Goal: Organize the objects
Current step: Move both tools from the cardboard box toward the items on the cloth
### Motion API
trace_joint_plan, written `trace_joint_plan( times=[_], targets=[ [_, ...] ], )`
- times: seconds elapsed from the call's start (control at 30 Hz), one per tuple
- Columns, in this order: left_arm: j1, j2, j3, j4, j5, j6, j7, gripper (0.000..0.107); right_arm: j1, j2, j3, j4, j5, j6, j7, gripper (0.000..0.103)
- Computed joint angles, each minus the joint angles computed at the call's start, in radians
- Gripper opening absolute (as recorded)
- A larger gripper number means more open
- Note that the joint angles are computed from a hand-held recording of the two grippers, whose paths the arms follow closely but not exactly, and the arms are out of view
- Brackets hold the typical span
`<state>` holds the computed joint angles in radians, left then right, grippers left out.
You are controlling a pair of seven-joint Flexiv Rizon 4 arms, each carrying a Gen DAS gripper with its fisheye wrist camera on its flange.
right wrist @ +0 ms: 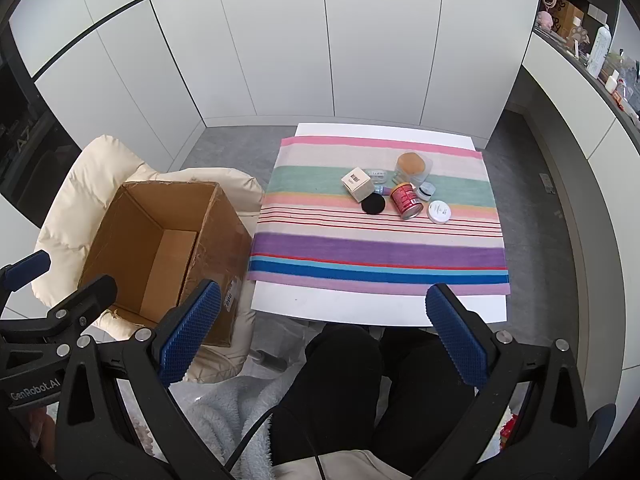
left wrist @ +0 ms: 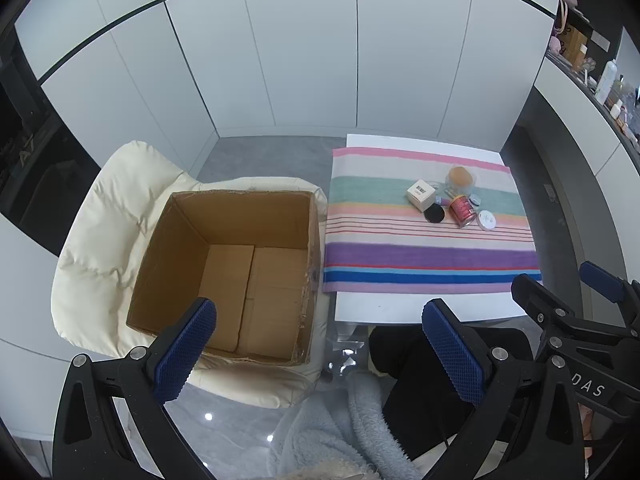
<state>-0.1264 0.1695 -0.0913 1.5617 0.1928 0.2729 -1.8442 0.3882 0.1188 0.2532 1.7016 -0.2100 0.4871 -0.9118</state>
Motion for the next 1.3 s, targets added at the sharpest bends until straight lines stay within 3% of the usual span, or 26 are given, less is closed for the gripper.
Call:
trace_joint_plan(
  times=[0.9, 1.3],
  targets=[
    [-0.01, -0.005, -0.01, -0.001, 0.015, 0.0, 0.0, 0.103, -0.026, 0.015, -0.012, 0.032, 0.001, 0.042, 0.015, 0.103],
    [-0.049, -0.068, -0.036, -0.066, 0.016, -0.016, -0.012, 0.103, -0.069, 0.054, -0.033, 0.069, 0.015, 0.073, 0.007, 0.103]
  ],
)
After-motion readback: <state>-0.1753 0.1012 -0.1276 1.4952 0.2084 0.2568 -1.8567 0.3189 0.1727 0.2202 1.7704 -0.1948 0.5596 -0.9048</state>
